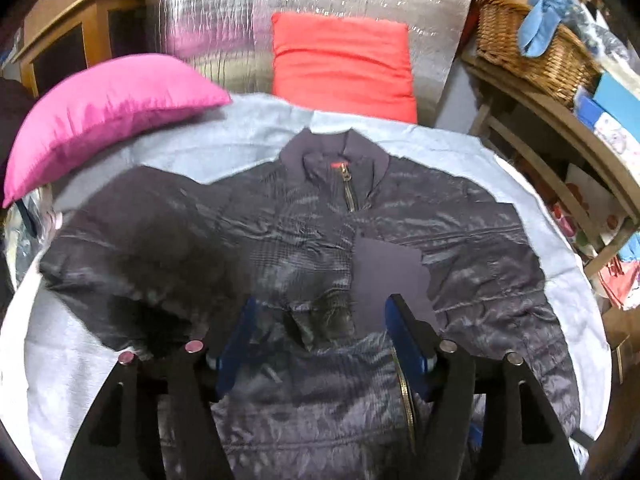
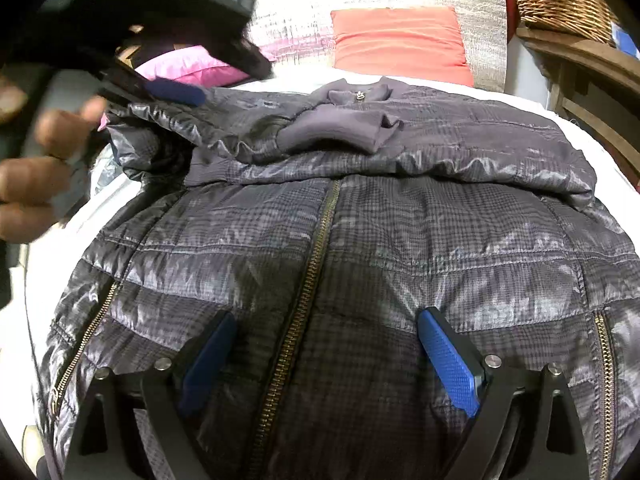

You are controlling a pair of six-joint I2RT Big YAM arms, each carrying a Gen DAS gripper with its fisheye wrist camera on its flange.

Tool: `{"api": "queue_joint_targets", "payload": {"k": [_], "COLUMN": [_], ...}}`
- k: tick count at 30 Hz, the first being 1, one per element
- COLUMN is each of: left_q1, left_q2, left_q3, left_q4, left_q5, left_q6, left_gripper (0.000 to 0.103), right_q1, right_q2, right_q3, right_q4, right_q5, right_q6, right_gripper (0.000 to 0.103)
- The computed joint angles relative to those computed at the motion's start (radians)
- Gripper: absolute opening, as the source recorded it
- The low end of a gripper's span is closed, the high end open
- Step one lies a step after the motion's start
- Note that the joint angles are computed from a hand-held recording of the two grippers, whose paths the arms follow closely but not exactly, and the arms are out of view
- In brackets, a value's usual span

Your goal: Fold large clothes

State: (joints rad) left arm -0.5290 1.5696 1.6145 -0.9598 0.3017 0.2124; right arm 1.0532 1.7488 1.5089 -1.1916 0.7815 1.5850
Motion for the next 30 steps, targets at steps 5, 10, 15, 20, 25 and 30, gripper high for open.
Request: {"api": "queue_joint_targets", "payload": {"k": [5, 10, 15, 20, 25, 30], "left_q1": [0.067, 0.167, 0.243, 0.285, 0.309, 0.361], "left_q2": [-0.040, -0.046, -0.025, -0.004, -0.007, -0.006], "left_q3": [-0.055, -0.112, -0.146, -0.174, -0.204, -0.231], "left_q4": [0.077, 0.107, 0.116, 0.136, 0.171, 0.219], "left_q5": [0.023, 0.037, 0.051, 0.044, 0.026, 0.004], "left_q6": [0.005, -0.029, -0.067, -0.085, -0.106, -0.148], "left_gripper": [0.074, 0.074, 0.074, 0.074, 0.074, 0.074], "right_q1": [-0.002, -0.005, -0.008, -0.014, -0.011, -0.007], "right_q2": [0.010, 0.024, 0.034, 0.043, 0.042, -0.040], "right_q3": [0.015, 0.033, 0.048, 0.058, 0.058, -0.024], "right_q4": [-0.017, -0.041, -0.063, -0.073, -0.075, 0.055], "right_q5": [-0.002, -0.008, -0.013, -0.017, -0.016, -0.021], "right_q6": [-0.001, -0.002, -0.002, -0.009, -0.005, -0.020], "right_gripper": [0.094, 0.094, 0.094, 0.094, 0.094, 0.094]}}
